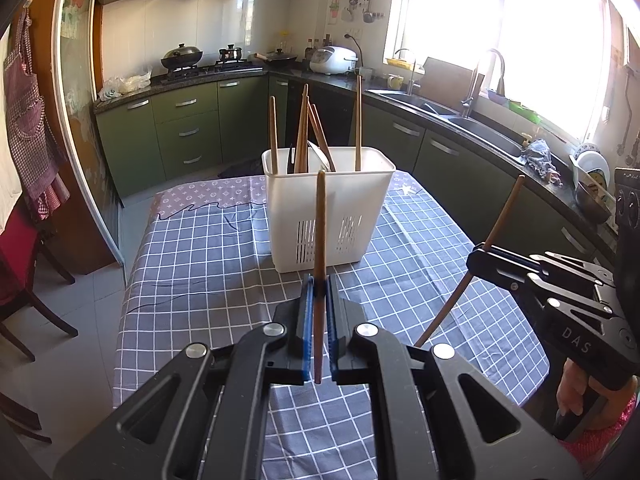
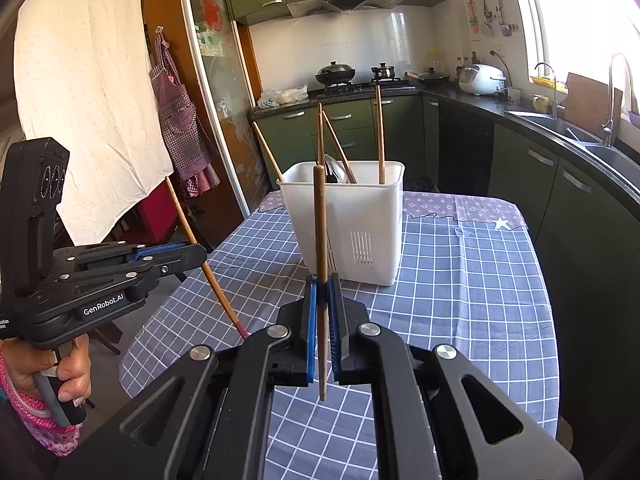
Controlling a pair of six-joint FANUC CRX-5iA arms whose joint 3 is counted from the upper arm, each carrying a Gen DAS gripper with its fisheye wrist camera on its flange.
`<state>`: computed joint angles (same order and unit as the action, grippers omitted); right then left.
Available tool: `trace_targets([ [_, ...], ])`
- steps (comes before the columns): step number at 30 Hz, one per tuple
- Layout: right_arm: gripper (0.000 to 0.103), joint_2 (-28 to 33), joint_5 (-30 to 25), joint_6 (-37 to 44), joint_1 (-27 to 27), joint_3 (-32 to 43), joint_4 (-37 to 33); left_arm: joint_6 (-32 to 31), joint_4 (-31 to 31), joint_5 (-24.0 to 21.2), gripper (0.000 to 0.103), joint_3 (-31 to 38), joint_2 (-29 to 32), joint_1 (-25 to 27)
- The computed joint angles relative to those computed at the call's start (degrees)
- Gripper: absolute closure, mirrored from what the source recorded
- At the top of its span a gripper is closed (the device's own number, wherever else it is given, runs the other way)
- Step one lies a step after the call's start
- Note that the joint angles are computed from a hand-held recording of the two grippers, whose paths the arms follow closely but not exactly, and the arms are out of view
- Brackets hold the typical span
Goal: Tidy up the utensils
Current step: 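Carry both chopsticks over the white holder and lower them in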
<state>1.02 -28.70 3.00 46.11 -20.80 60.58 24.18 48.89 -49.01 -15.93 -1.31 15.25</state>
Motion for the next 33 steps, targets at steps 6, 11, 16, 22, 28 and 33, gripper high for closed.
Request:
trace_targets([
  [6, 0.096, -0.36, 0.45, 0.65, -0.63, 0.8, 1.44, -0.61, 0.57, -1.14, 0.097, 1.43, 0.01, 0.22],
  [11, 0.096, -0.54, 1.02, 0.81, -1.7, 2.46, 3.64, -0.73, 1.7, -2.64, 0.097, 4.11, 0.6, 0.19],
  [16, 0.096, 0.1, 2.22, 3.61, -3.39, 5.98, 3.78, -0.86, 3.19, -3.14, 0.097, 8.05, 1.61, -0.71],
  [22, 0.096, 2.02, 3.63, 8.26, -6.06, 12.4, 2.14, -0.35, 5.28, -1.15, 0.097, 13.59, 3.16, -3.11],
  [28, 0.096, 5.44, 4.04, 13.85, -8.86, 20.7, -1.46, 1.49, 6.14, 1.79, 0.097, 20.41, 6.74, -5.5],
  [33, 0.096, 10.38, 2.03, 21.87, -10.37, 29.21, -8.92, 3.36, 4.68, 5.97, 0.097, 24.17, 10.02, -7.73],
])
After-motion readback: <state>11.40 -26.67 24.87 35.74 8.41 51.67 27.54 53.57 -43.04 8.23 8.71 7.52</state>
